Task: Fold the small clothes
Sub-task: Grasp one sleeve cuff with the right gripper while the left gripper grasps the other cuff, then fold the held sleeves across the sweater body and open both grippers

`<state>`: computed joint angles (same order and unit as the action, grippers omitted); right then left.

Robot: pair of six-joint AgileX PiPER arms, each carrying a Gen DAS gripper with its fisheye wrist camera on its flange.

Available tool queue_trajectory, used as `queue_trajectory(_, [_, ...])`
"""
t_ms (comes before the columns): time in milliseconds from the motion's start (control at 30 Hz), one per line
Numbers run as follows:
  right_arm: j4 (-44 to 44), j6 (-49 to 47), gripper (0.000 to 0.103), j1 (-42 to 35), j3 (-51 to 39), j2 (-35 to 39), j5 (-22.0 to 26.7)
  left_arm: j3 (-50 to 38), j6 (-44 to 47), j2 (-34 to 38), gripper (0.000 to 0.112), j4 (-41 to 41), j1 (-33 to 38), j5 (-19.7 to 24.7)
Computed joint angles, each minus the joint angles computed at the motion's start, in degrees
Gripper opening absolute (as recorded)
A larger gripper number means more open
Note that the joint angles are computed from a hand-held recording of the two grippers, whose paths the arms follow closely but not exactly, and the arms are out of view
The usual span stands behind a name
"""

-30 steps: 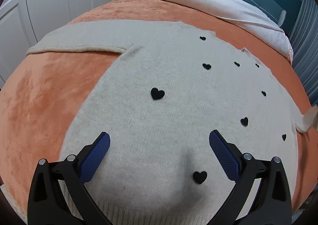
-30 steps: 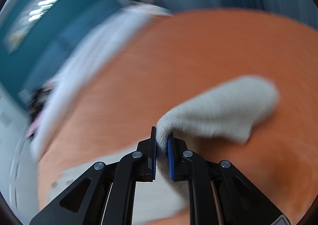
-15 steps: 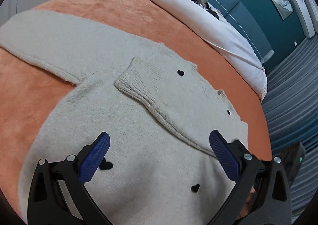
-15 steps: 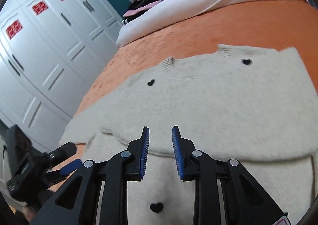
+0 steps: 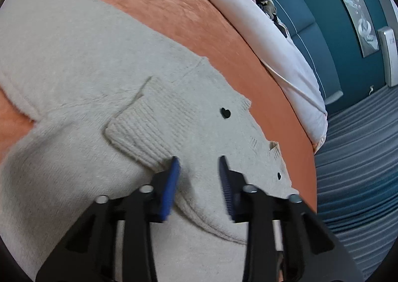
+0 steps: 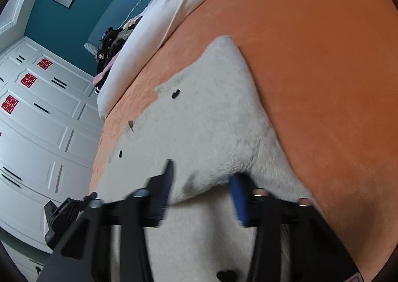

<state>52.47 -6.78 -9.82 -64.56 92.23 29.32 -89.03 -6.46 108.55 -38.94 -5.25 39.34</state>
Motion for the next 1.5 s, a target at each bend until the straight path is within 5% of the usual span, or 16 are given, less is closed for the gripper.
queue_trajectory(100, [9.6, -6.8, 0.006, -3.3, 2.6, -5.1, -5.7, -1.4, 1.7, -0.8, 0.005, 1.5, -1.0, -2.8])
queue_trajectory(167, [5.1, -3.5, 0.006, -5.1, 5.8, -6.7, -9.2, -1.1, 1.5, -0.4, 0.005, 3.3, -1.3, -4.2])
queue_trajectory(267, [-1.2, -0.2, 0.006, -7.8, 6.0, 0.1, -3.5, 0.3, 0.1, 3.5, 0.005, 4.6, -0.7, -2.7])
queue_trajectory(367, [-0.5, -2.9, 0.006, -7.1, 6.3, -2.7, -4.3, 8.5, 9.5, 0.6, 0.001, -7.5, 1.0, -7.3])
queue_trajectory(400, [-4.7, -0.2, 0.01, -6.0, 5.3, -2.7, -4.3, 10.1, 12.8, -0.3, 0.005, -12.7, 2.0, -6.4])
queue_trajectory(500, [-11.7, 3.9, 0.013, -3.4, 4.8, -1.8, -5.8, 15.2, 20.7, -3.6, 0.053, -26.2, 3.8, -4.6])
queue_trajectory(567, [-5.1, -1.0, 0.013, -4.0, 6.6, -2.0, -7.4, 14.6, 19.2, -3.4, 0.059, -25.7, 3.1, -3.8])
queue_trajectory(700, [0.5, -6.9, 0.016, -7.0, 9.6, -4.3, -5.1, 9.0, 15.3, -0.8, 0.052, -22.8, 1.6, -0.2])
queue_trajectory(767, [-0.3, -7.1, 0.02, -7.4, 9.5, -4.6, -4.3, 5.0, 15.1, 1.4, 0.036, -23.2, 0.8, 2.6])
queue_trajectory(833, [-3.8, -3.1, 0.022, -5.7, 7.9, -3.8, -5.2, -1.9, 10.2, 5.0, 0.007, -16.7, -0.6, 6.0])
queue_trajectory(900, [-0.1, -5.7, 0.009, -5.3, 7.6, -4.9, -5.8, -4.7, 7.0, 5.4, 0.006, -11.5, -1.7, 4.9])
queue_trajectory(1000, [9.5, -15.4, 0.008, -5.7, 8.8, -9.5, -7.3, -3.4, 12.1, 1.7, 0.006, -14.5, -0.8, 1.1])
queue_trajectory(1167, [-2.6, -5.2, 0.004, -5.8, 7.1, -0.8, -2.6, 0.3, 10.1, 3.2, 0.006, -6.5, 0.2, 0.5])
queue_trajectory(1267, [-5.2, -1.5, 0.006, -6.4, 7.7, -5.3, -2.1, 8.4, 20.4, 1.5, 0.007, -14.7, 0.9, -4.0])
queue_trajectory(1400, [-27.4, 19.5, 0.009, -1.4, 9.9, -13.9, -7.0, 11.2, 27.0, 1.0, 0.008, -20.7, 0.7, -6.9])
queue_trajectory(1500, [-44.2, 31.1, 0.01, 3.9, 4.4, -12.7, -6.7, 13.9, 33.1, 0.1, 0.008, -24.4, -0.5, -10.6])
